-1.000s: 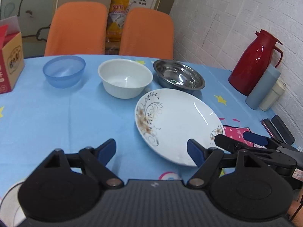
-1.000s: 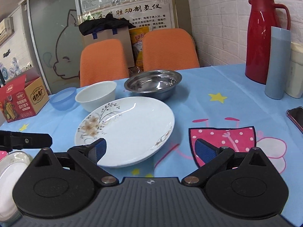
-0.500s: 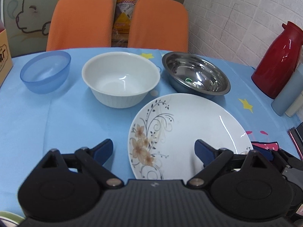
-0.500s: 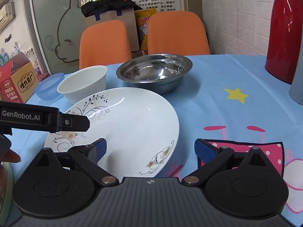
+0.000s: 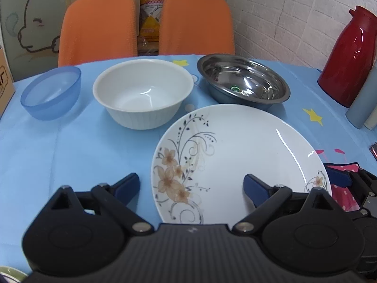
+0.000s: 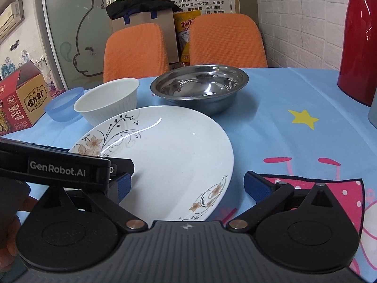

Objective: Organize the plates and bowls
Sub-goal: 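Grasp the rim of the floral white plate with the left gripper, then lift the floral plate with the left gripper and carry it to the stack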

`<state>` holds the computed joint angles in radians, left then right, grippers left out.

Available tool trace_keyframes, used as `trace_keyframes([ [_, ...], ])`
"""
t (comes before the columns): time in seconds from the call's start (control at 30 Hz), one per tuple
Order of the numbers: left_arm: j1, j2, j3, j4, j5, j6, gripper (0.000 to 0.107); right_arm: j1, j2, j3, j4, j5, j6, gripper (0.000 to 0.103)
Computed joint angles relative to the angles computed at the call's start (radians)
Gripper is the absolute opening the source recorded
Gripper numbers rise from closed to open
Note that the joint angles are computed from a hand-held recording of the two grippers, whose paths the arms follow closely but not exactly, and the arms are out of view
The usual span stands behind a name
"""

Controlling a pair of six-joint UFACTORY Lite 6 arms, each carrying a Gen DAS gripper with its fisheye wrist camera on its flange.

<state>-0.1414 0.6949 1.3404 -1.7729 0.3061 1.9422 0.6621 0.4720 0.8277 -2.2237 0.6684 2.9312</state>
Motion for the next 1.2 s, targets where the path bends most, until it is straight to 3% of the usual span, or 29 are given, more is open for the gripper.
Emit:
trace_keyframes([
  [0.1, 0.000, -0.003, -0.011, -0.056, -0.001, 0.057, 0.094, 0.005, 0.014, 0.030, 0.056, -0.014, -0.070, 0.103],
  [0.37, -0.008, 0.002, 0.001, -0.047, -0.020, 0.031, 0.094, 0.002, 0.016, 0.024, 0.021, -0.006, -0.035, 0.103],
  [0.53, -0.020, -0.003, -0.017, -0.153, -0.037, 0.127, 0.094, 0.003, 0.014, 0.021, 0.017, -0.005, -0.034, 0.103],
  [0.6, -0.028, -0.009, -0.033, -0.242, -0.042, 0.212, 0.091, 0.004, 0.014, 0.022, 0.011, -0.007, -0.033, 0.103],
  [0.67, -0.032, -0.034, -0.067, -0.258, -0.005, 0.234, 0.066, 0.014, 0.021, 0.031, 0.022, -0.001, -0.061, 0.103],
  [0.83, -0.039, -0.059, -0.076, -0.142, -0.034, 0.084, 0.065, 0.042, 0.026, 0.037, 0.067, 0.022, -0.080, 0.103],
  [1.2, 0.026, -0.277, -0.354, -0.285, 0.064, 0.281, 0.064, 0.211, -0.029, -0.016, 0.296, 0.134, -0.161, 0.103],
])
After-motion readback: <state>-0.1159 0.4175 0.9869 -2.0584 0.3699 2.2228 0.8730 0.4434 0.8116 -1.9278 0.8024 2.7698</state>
